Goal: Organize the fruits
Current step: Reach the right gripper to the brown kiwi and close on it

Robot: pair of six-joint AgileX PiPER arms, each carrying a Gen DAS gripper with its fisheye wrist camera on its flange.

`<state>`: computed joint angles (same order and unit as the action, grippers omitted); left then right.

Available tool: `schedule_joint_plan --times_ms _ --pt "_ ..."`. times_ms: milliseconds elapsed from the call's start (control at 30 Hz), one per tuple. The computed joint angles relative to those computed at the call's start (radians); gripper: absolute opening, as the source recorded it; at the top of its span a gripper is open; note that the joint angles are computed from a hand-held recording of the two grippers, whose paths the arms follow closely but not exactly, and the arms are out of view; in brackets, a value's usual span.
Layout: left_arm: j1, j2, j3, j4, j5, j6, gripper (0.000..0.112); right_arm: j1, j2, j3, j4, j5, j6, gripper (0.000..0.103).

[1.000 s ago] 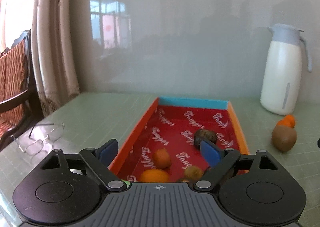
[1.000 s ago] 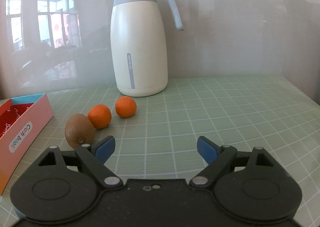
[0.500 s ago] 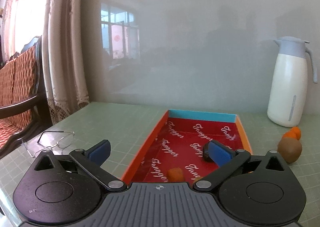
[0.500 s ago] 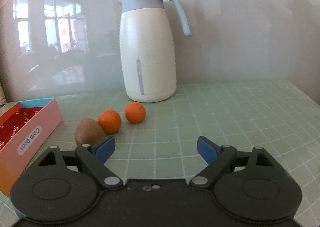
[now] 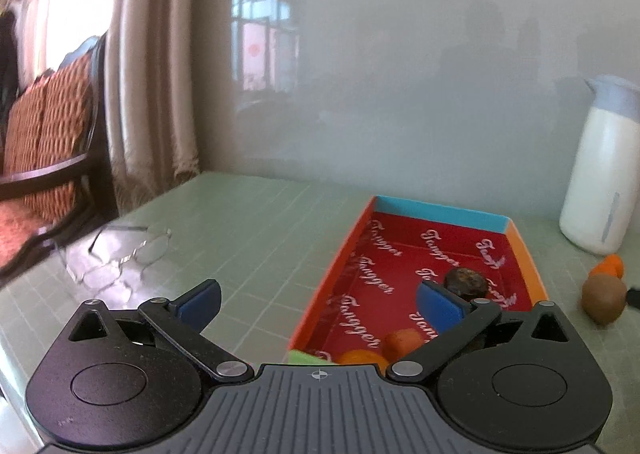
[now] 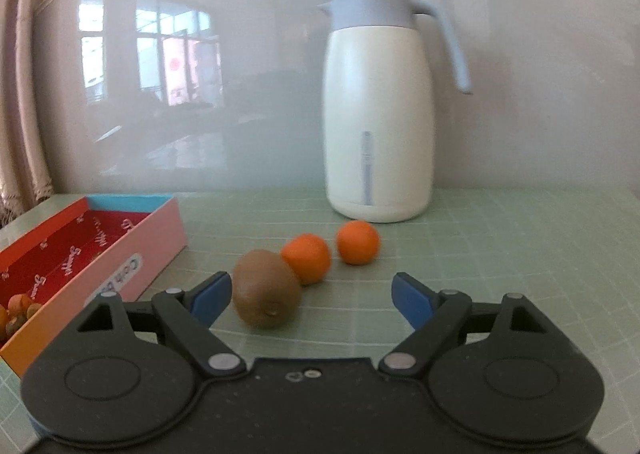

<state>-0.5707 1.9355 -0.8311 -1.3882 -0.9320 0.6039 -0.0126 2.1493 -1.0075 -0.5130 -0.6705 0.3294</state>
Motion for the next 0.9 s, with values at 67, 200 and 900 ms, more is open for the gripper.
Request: schedule_joint_plan --times_ms 67,200,900 --pt "0.018 -0.017 0.027 0.020 0.020 -0.054 0.103 0.023 0.005 -0.011 0.017 0.021 -0.016 0.081" --pt "0.034 -0.022 0.047 0.031 0.025 -0.091 0.103 0.045 0.013 -0.032 0.018 0.043 0.001 0.079" --pt "0.069 -0.025 0.046 0.064 0.075 -0.095 0.103 0.100 0.053 -0.174 -0.057 0.262 0.092 0.048"
